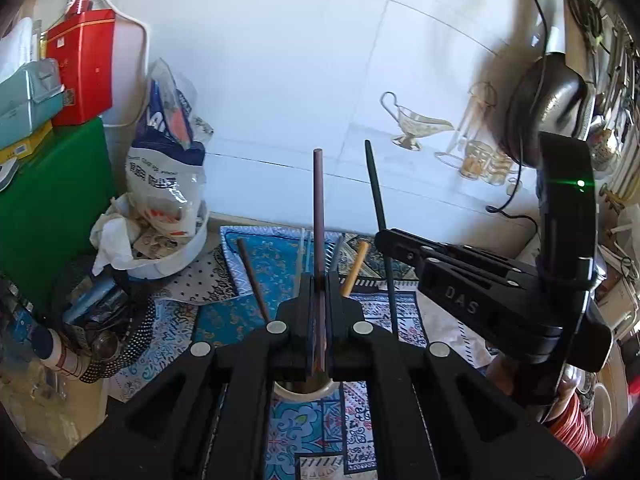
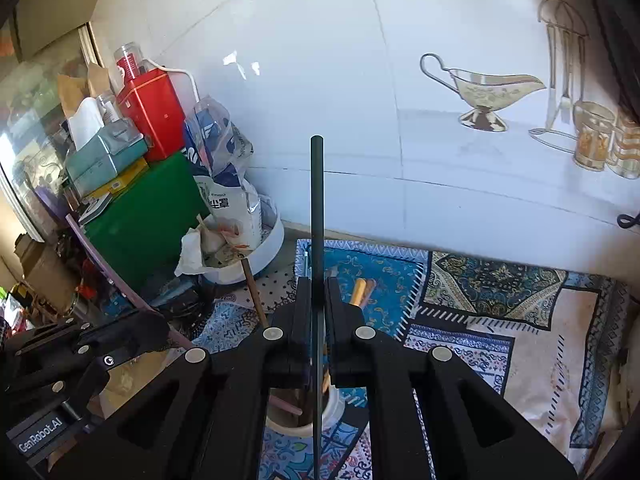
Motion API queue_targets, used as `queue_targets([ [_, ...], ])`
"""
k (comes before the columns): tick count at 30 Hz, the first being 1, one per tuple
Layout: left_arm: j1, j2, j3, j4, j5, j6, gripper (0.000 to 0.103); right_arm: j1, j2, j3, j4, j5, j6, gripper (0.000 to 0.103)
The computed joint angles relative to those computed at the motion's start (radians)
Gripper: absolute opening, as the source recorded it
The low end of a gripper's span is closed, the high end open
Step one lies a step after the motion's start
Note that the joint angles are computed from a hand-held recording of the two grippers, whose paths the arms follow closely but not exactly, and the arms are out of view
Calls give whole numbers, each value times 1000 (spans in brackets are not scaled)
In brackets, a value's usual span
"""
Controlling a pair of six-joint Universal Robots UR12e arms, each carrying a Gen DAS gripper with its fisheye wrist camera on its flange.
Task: Organize utensils
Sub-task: 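Lower the pinkish-brown chopstick into the cup while the right tool lowers the dark green one, then open both tools releasing the last two chopsticks into the cup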
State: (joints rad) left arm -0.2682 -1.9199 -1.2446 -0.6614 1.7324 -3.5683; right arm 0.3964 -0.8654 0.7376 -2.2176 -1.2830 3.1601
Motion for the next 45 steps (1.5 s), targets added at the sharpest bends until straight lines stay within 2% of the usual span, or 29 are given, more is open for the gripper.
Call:
queue_targets([
  [5,11,0,-4,-23,9,-23,3,10,74,-109,53,11,15,6],
  [9,20,-2,-7,-54,-1,-41,3,18,101,-136,47,-6,23,6],
  [11,25,-3,-7,-68,-15,-50,3,26,102,-123,21,-37,23,6],
  [21,34,-14,-1,-120,-45,-45,3,34,59,14,-97,-71,-7,6],
  [26,31,-18,3,-152,-47,-39,3,35,41,46,-86,-79,-37,6],
  [31,28,-11,-3,-183,-65,-44,3,29,5,78,-18,-68,-82,6],
  [35,18,3,-14,-183,-42,-40,8,20,-36,95,77,-34,-136,9],
  [36,14,8,-18,-174,-28,-33,11,20,-56,114,70,-47,-140,11],
  [38,6,17,-24,-158,-2,-17,15,22,-90,154,34,-79,-143,23],
  [40,-2,31,-36,-122,19,1,23,20,-129,198,-14,-99,-132,27],
  [45,-27,67,-61,-16,72,76,32,24,-213,277,-127,-149,-60,27],
])
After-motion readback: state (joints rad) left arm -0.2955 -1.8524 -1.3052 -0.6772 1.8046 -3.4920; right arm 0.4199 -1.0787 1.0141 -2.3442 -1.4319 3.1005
